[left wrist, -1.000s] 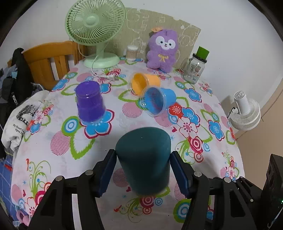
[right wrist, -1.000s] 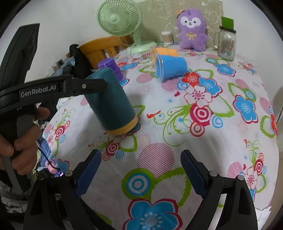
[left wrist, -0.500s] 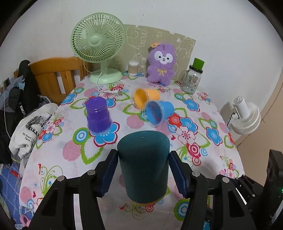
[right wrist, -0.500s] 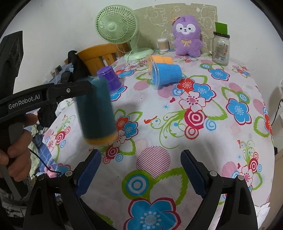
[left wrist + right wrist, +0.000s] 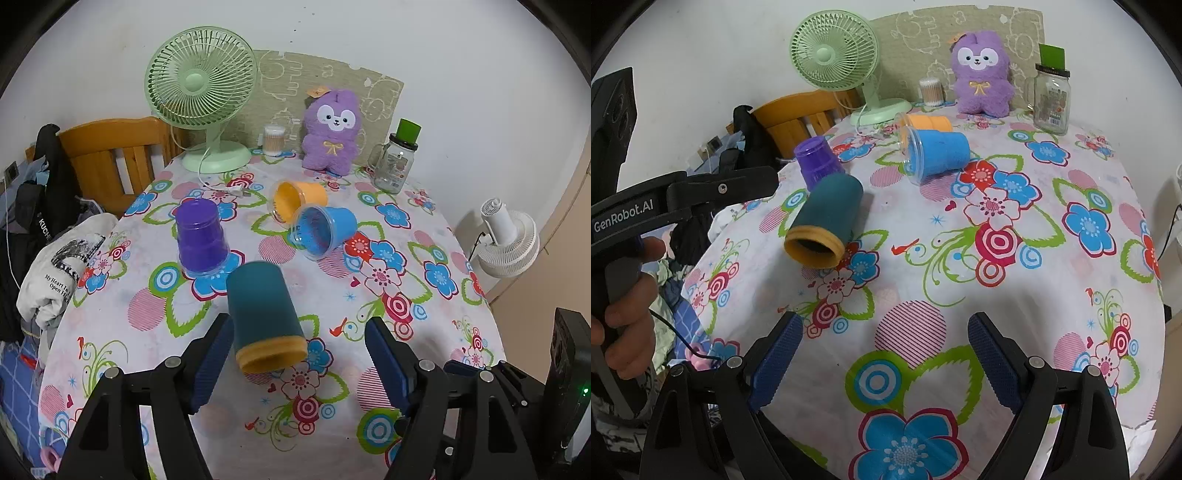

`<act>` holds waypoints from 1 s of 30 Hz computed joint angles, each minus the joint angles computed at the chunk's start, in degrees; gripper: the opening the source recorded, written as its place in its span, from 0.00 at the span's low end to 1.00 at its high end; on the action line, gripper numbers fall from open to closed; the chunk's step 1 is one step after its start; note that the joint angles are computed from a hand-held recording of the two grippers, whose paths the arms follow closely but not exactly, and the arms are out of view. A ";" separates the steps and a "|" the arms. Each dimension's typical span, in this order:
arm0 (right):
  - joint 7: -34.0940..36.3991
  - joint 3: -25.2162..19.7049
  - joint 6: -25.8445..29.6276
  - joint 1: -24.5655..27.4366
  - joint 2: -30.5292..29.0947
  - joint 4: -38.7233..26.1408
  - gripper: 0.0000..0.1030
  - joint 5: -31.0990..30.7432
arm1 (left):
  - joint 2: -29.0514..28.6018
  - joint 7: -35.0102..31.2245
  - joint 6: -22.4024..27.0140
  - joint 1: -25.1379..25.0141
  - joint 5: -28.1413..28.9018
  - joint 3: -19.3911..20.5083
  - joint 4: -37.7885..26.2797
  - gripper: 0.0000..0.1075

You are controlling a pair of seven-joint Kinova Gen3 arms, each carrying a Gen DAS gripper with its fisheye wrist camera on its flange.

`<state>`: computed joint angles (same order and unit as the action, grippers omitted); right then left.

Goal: Flip cup upside down

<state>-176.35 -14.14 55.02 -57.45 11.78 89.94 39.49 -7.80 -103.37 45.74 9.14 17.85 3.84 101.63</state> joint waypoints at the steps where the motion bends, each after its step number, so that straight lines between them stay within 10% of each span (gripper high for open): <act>1: 0.05 0.00 -0.07 0.05 -0.06 0.08 0.90 -0.06 | 0.14 0.25 0.08 -0.05 -0.12 0.04 -0.10 0.70; 30: 4.43 1.26 -2.01 3.12 1.36 0.47 0.90 -5.43 | 27.13 7.68 16.98 -3.86 -2.09 2.56 -22.18 0.72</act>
<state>-171.92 -12.88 53.01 -54.33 13.14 90.40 34.06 19.33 -95.70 62.71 5.27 15.76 6.40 79.46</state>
